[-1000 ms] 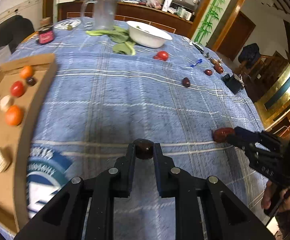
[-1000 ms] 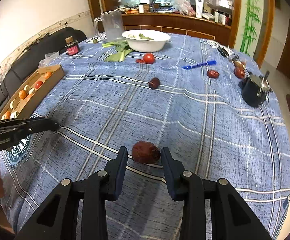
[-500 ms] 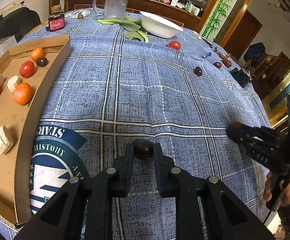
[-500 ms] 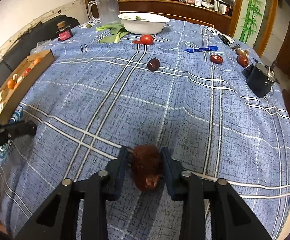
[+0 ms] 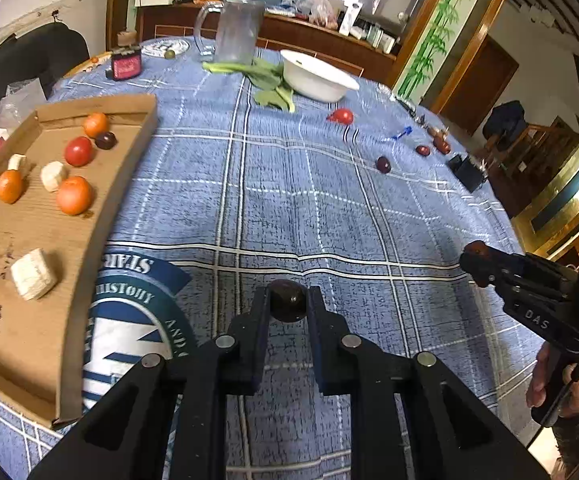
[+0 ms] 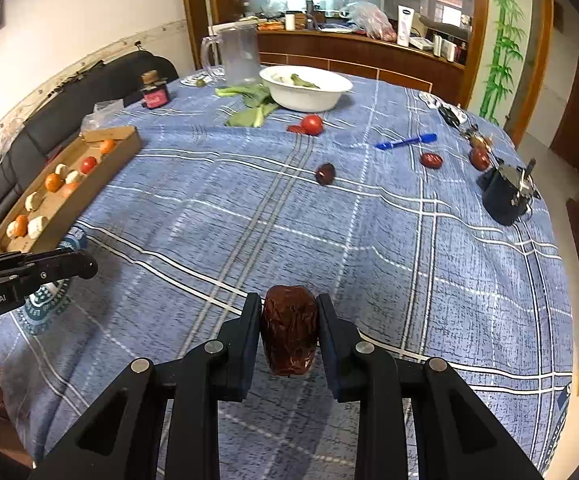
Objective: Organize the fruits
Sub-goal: 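Carry both dates over the cardboard tray and lower them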
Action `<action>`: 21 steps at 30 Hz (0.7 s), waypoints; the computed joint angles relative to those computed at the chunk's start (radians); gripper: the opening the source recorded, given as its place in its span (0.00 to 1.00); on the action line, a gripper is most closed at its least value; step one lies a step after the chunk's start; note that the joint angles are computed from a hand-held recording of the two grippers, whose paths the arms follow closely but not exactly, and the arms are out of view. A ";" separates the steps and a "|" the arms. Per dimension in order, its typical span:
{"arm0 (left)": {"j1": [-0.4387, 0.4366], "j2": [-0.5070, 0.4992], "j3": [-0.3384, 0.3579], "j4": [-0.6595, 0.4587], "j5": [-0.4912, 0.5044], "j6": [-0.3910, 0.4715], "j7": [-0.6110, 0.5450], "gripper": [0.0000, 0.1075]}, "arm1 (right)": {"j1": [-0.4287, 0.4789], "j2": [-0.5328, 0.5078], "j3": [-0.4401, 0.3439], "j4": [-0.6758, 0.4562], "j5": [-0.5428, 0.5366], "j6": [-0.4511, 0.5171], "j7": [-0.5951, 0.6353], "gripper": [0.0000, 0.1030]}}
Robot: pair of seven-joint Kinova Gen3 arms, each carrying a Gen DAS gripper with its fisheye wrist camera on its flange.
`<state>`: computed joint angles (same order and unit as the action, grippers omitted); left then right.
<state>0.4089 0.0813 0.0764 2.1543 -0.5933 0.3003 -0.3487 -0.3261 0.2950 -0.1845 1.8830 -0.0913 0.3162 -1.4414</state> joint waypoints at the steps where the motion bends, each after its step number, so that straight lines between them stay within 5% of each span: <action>1: 0.000 -0.011 0.000 0.007 0.002 0.000 0.002 0.17 | -0.012 -0.003 0.005 -0.001 0.007 0.000 -0.006 0.29; 11: -0.111 -0.158 0.081 0.100 -0.044 0.031 0.097 0.17 | -0.104 0.046 -0.007 -0.079 0.047 0.041 -0.036 0.29; 21: -0.256 -0.318 0.083 0.185 0.063 0.078 -0.013 0.17 | -0.198 0.134 -0.036 -0.238 0.054 0.113 -0.020 0.29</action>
